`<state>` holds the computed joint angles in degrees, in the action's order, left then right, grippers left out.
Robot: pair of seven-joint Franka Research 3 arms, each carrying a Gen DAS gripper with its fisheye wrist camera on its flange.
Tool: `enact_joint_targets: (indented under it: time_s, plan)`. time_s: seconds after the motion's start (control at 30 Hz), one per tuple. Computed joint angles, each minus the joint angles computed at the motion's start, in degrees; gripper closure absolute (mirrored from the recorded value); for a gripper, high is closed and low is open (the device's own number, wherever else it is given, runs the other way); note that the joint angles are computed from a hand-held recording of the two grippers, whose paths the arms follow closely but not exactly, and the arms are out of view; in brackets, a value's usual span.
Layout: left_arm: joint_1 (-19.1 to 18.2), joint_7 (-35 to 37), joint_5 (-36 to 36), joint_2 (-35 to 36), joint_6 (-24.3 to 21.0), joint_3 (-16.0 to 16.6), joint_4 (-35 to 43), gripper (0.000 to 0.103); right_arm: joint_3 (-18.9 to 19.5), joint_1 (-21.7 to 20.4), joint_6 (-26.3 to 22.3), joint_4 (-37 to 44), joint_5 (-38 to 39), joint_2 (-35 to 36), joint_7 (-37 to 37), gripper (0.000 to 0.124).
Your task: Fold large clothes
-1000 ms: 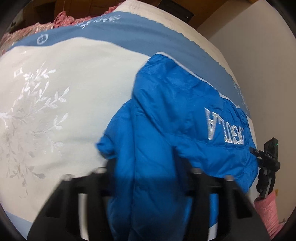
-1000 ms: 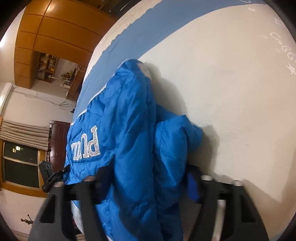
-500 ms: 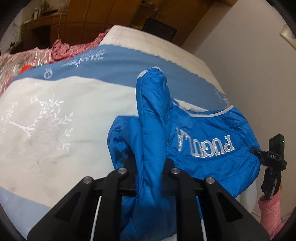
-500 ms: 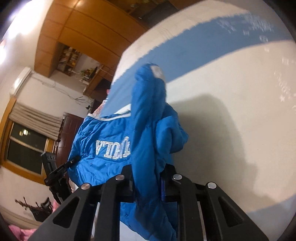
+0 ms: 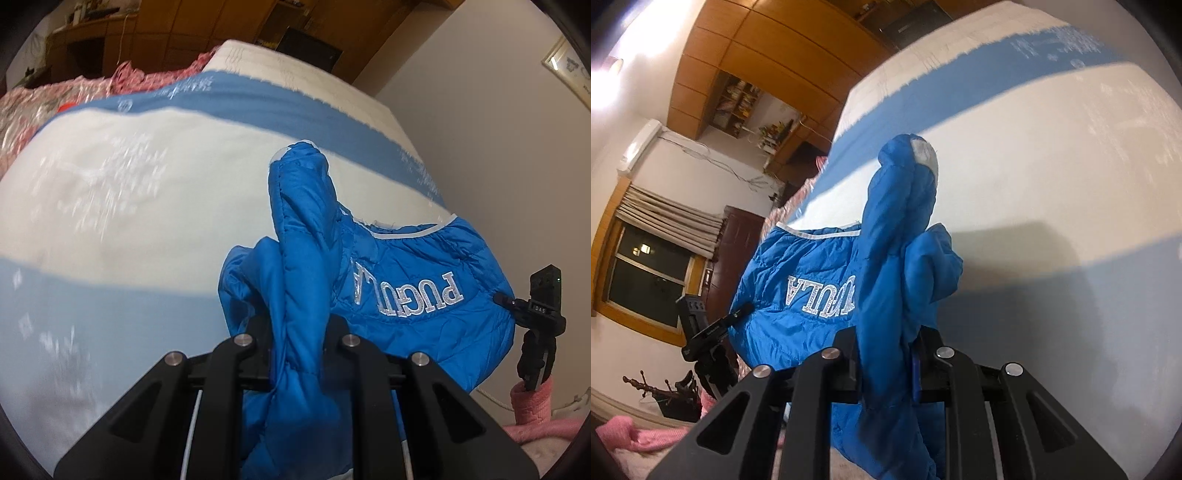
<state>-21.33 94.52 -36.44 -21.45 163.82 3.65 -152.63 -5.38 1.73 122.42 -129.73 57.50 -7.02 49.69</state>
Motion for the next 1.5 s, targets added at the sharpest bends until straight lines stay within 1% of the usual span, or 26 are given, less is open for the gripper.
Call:
enact_joint_targets:
  time_s: [0.13,0.2,0.27,0.3,0.33,0.4,0.43,0.47,0.5,0.53,0.57,0.63,0.73,0.83,0.87,0.9,1.0,1.07,1.1,1.27,1.3,1.37,1.4,1.43,1.47,1.5]
  plan:
    - [0.0,-3.4,0.8,-2.2,1.0,-1.6,-5.1,0.088,-0.1,-0.3,0.9,-4.5,-1.5,-1.3,1.3,0.106]
    - [1.4,-6.4,4.3,-0.3,2.6,-3.6,-6.4,0.087,0.3,-0.1,2.3,-5.1,-2.3,-0.3,2.3,0.106]
    - [3.4,-10.1,9.1,2.1,4.3,-5.7,-7.2,0.085,1.3,0.4,6.1,-5.7,-4.1,1.0,3.2,0.106]
    - [3.8,-11.7,10.9,3.0,5.3,-6.1,-7.5,0.082,1.4,0.6,7.3,-5.7,-4.4,1.8,3.4,0.106]
    - [3.6,-12.5,11.7,4.0,6.2,-5.6,-7.6,0.080,1.4,0.7,8.2,-5.8,-4.1,2.6,3.3,0.106]
    - [1.6,-12.1,11.1,5.8,7.8,-3.3,-8.0,0.075,1.5,0.8,9.1,-5.8,-3.6,3.8,3.9,0.105]
    - [0.7,-12.3,10.8,6.0,8.4,-2.8,-8.8,0.071,1.6,0.8,9.9,-6.2,-3.0,4.5,3.3,0.105]
    - [-0.9,-11.2,9.6,7.3,9.8,-1.4,-9.0,0.069,1.8,0.9,10.8,-6.4,-2.6,5.1,3.2,0.103]
    - [-1.4,-11.4,9.4,7.5,10.6,-1.4,-9.4,0.067,1.8,0.8,11.2,-7.0,-2.3,5.2,3.0,0.102]
    - [-2.5,-10.6,9.0,8.4,11.8,-0.4,-9.2,0.065,2.0,0.9,12.0,-7.5,-1.5,5.5,2.3,0.102]
    - [-2.2,-10.7,9.8,9.2,13.0,-0.8,-9.3,0.063,2.2,1.0,12.8,-8.0,-0.6,5.7,1.5,0.101]
    - [-1.5,-12.3,11.7,9.9,13.9,-1.5,-9.4,0.062,2.3,1.0,13.5,-8.5,1.2,6.1,0.3,0.100]
    - [-1.7,-13.6,13.6,10.4,14.7,-1.2,-9.4,0.061,2.2,0.8,14.0,-9.4,3.1,6.6,-1.4,0.098]
    - [-2.8,-14.3,14.5,10.8,15.4,0.0,-9.5,0.060,2.4,0.7,14.8,-9.9,5.2,7.3,-3.1,0.097]
    - [-2.5,-14.9,15.2,11.0,15.8,-0.2,-9.6,0.060,2.5,0.7,15.0,-10.1,5.7,7.4,-3.6,0.097]
    - [-1.3,-16.6,16.6,11.3,16.2,-1.6,-9.6,0.059,2.6,0.7,15.4,-10.3,6.0,7.3,-4.1,0.096]
    - [0.3,-20.2,19.9,11.5,17.9,-3.3,-10.4,0.059,2.5,0.6,16.3,-11.4,6.8,6.8,-5.3,0.096]
    - [0.7,-22.0,21.5,11.5,18.6,-3.5,-10.8,0.058,2.6,0.7,17.2,-12.2,7.5,6.3,-6.6,0.095]
    - [2.1,-23.2,22.8,11.4,18.9,-4.8,-11.1,0.058,2.7,0.8,17.7,-12.6,8.0,6.1,-7.2,0.095]
    - [10.5,-29.0,28.9,11.8,20.3,-12.4,-11.6,0.058,2.6,1.1,18.8,-14.0,11.2,5.3,-10.0,0.094]
    - [12.8,-30.3,30.1,11.7,20.5,-14.7,-11.8,0.057,2.5,1.2,19.0,-14.3,11.9,5.2,-10.6,0.094]
    - [19.0,-33.2,32.7,11.6,20.6,-21.2,-11.8,0.057,2.5,1.3,19.4,-14.9,13.0,4.8,-11.8,0.094]
    - [20.1,-34.4,33.6,11.6,20.4,-22.2,-11.7,0.057,2.4,1.4,19.5,-15.2,13.2,4.6,-12.0,0.094]
    - [19.2,-35.0,33.6,11.4,19.8,-21.2,-11.5,0.057,2.4,1.4,19.6,-15.4,13.0,4.2,-11.8,0.094]
    - [16.2,-33.0,30.5,10.7,18.4,-18.6,-11.4,0.057,2.3,1.4,19.5,-15.7,12.4,3.7,-11.4,0.092]
    - [12.9,-33.8,31.5,10.1,17.1,-14.7,-11.2,0.057,2.2,1.3,19.6,-15.8,11.6,3.1,-10.5,0.090]
